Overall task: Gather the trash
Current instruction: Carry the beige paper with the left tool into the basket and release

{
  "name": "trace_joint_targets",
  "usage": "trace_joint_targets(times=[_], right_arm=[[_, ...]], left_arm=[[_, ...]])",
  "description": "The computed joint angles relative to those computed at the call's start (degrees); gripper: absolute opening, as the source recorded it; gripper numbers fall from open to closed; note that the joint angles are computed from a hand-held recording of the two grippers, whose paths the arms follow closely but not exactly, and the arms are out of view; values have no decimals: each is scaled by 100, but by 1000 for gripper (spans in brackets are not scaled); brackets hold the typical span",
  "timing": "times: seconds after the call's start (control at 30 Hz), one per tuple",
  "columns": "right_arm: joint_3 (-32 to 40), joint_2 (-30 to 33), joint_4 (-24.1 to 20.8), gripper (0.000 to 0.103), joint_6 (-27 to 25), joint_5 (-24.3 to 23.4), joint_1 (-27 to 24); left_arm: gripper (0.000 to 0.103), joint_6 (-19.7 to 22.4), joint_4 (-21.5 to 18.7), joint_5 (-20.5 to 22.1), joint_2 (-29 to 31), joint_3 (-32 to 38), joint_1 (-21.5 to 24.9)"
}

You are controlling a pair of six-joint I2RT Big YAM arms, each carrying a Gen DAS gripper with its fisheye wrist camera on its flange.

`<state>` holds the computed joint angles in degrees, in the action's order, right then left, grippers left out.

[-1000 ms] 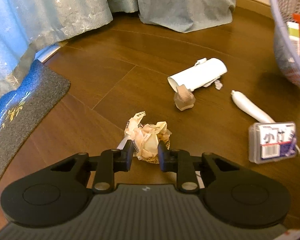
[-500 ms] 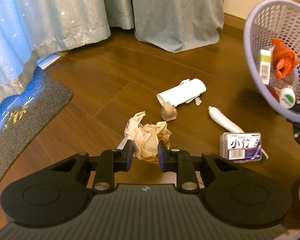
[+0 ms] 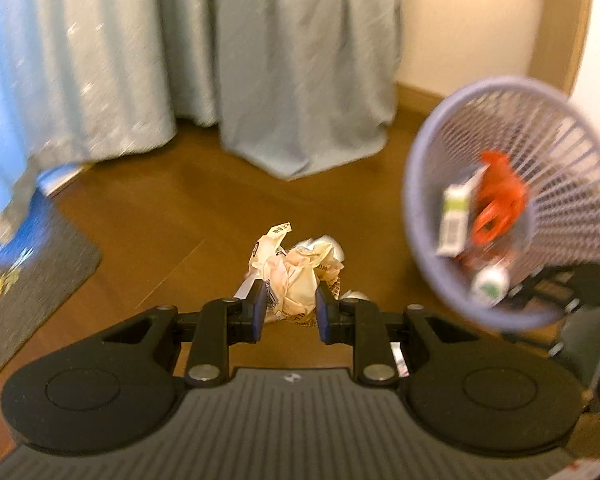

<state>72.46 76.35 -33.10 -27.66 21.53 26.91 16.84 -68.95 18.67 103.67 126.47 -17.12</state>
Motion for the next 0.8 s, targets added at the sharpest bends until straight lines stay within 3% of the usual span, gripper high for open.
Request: trace_joint_targets(times=[0.27,0.33,0.37,0.43,0.53,0.8], right_arm=[[1,-12,19,5,26,-43,-13],[-23,-24,40,5,4,-51,-11],[-28,-27,45,5,-2,-54,-12],[-33,-31,50,5,22,-51,-13],[-51,-49,74,5,79,-60,-25],[-20,-49,46,5,126,-63,-34]], left_arm=[[22,-155,-198,793,605,1179,-696],[27,-216,-243,1175,924,1664,-865],[36,-227,-94,1283,987,1708,-943],[47,-166,79,1126,1046,1742,-1071],[47,-353,153,1071,952,1584,-997],[47,-136,-15,410,281,369,-434]])
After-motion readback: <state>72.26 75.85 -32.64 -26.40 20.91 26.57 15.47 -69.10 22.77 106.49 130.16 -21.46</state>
